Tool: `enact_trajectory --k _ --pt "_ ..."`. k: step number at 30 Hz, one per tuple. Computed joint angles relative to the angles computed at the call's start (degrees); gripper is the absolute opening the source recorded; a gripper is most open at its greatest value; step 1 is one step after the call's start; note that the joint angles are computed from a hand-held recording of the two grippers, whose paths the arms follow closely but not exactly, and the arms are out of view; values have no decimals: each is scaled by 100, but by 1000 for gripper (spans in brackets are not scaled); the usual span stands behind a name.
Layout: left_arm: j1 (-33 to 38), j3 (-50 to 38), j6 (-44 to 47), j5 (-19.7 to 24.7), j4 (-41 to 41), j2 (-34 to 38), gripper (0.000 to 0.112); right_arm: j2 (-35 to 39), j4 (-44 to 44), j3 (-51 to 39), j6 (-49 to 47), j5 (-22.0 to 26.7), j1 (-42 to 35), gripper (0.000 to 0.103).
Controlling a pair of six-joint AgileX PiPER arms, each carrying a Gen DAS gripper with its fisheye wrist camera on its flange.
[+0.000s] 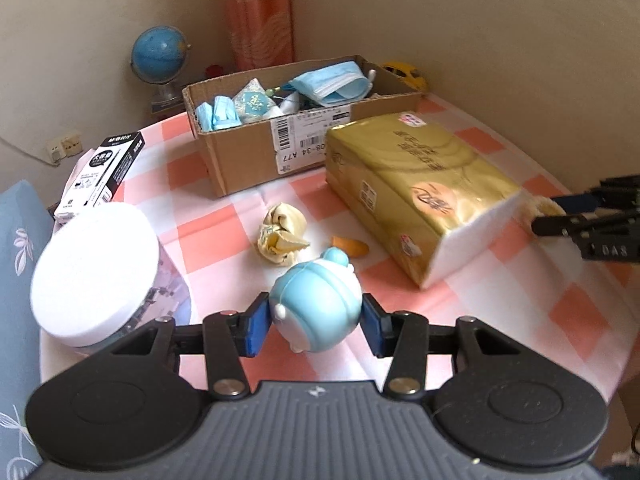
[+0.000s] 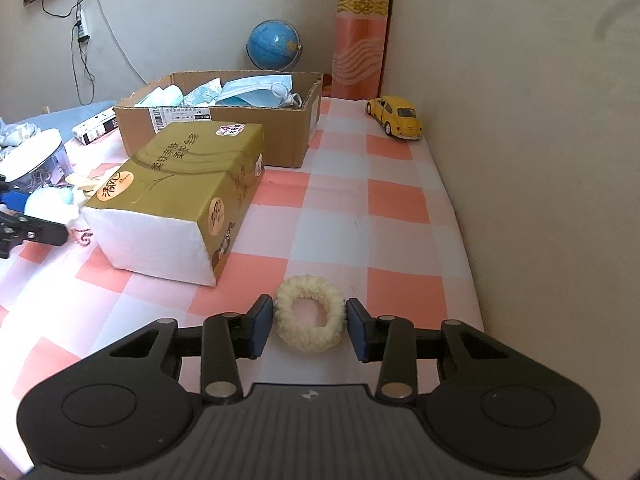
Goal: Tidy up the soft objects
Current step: 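Lift the light-blue toy and drop it into the box with the left gripper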
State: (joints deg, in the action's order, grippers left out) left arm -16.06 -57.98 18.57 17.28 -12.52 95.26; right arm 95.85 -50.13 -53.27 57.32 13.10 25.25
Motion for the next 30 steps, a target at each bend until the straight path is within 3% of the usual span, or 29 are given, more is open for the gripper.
enact_trajectory --k 7,16,25,30 --pt "241 -71 1115 623 -837 -383 46 -270 223 138 -229 102 51 43" --pt "342 -704 1324 982 -933 -282 46 -592 795 133 -893 168 113 43" --pt "194 -2679 827 1032 -174 817 46 -682 1190 19 -1341 34 37 42" --pt "99 -4253 432 1480 233 1843 47 -621 1259 -46 -1354 -94 -61 42"
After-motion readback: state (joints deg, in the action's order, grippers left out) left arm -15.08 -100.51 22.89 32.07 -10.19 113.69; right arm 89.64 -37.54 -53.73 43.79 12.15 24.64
